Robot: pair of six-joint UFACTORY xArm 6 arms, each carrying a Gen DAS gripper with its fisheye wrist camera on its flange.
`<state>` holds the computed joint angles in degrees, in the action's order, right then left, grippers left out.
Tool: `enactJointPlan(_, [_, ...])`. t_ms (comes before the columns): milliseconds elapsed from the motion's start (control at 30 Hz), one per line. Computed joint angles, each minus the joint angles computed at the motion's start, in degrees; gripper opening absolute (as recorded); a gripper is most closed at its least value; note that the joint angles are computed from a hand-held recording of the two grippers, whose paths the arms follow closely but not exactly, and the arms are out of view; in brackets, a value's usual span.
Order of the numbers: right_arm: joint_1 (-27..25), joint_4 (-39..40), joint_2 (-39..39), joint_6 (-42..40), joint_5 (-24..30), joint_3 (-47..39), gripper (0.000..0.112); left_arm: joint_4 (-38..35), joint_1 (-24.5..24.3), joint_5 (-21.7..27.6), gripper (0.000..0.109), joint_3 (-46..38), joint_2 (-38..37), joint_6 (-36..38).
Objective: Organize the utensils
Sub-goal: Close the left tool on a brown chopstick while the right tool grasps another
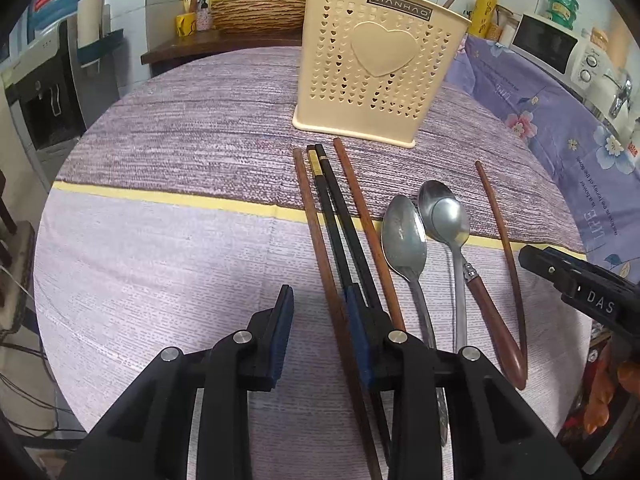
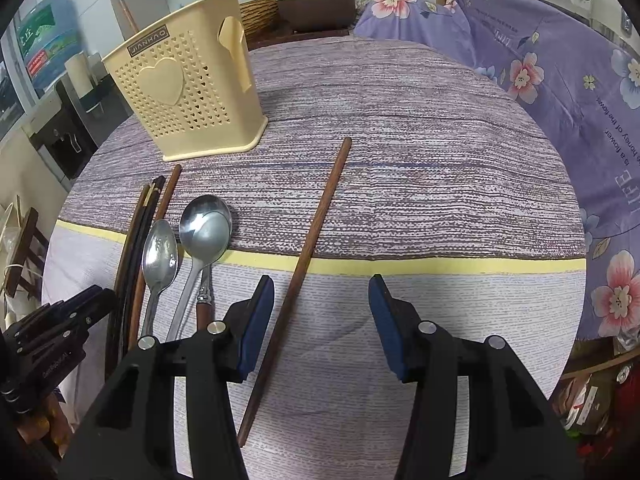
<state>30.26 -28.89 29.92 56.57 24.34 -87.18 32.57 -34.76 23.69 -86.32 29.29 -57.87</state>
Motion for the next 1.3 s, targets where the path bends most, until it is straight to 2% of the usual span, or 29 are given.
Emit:
enactJointPlan(133, [-0.05, -1.01, -0.18, 0.93, 0.11, 0.25, 0.05, 0.81, -0.05, 2.74, 0.028, -2.68, 1.36, 0.58])
enactJointPlan(233, [-0.41, -1.69, -0.27, 1.29, 0.46, 0.18, 0.05, -0.18, 0.7, 2.74, 0.028, -3.13, 1.74, 3.16])
enactJointPlan(333, [-1.17, 1.38, 0.36, -1.35, -0.45, -0.58, 0.05, -0.63, 1.41, 4.71, 0.028, -5.96, 3.38, 5.04])
enactJointPlan(467, [-2.14, 5.75, 3.53, -6.3, 1.19, -5.9, 0.05, -7.24, 2.81, 7.09, 0.028, -12.38, 7.23, 11.97])
enactJointPlan(567, [-2.89, 11.32, 7.4, -11.17, 3.58, -12.4, 0.047, -13.82, 4.0, 8.75, 0.027, -17.72, 10.34, 16.23])
enactJointPlan(700, [-3.4, 11.0, 14.62, -11.35, 10.96, -24.71, 0.04, -14.38, 4.13, 12.48, 0.026, -25.6, 14.95, 15.95])
enactJointPlan(767, [-3.61, 13.5, 17.55, -12.77, 12.67, -29.21, 0.035, -13.96, 4.12, 14.77, 0.02, -29.72, 17.3, 15.58])
enactJointPlan(867, [-3.33, 11.84, 22.4, -12.07, 17.19, -37.2, 0.032, -13.71, 4.23, 16.59, 0.01, -33.82, 19.69, 14.93])
enactJointPlan(967, [-2.58, 8.78, 28.13, -11.67, 22.37, -47.05, 0.025, -13.04, 4.06, 18.08, 0.009, -36.62, 21.3, 14.73])
enactJointPlan(1033, [-2.31, 7.68, 31.5, -12.0, 24.9, -52.73, 0.013, -12.24, 3.83, 19.31, 0.008, -38.65, 22.46, 14.72])
enactJointPlan(1067, [-2.31, 7.55, 32.63, -12.24, 25.53, -54.61, 0.011, -11.96, 3.74, 19.75, 0.008, -39.38, 22.86, 14.8])
enactJointPlan(1167, [-2.46, 8.36, 34.63, -14.02, 26.63, -58.1, 0.011, -11.42, 3.52, 20.8, 0.008, -40.91, 23.67, 15.24])
enactJointPlan(1300, [-3.54, 10.33, 30.53, -14.38, 20.45, -50.09, 0.01, -11.3, 3.43, 21.65, 0.008, -42.46, 24.47, 15.71])
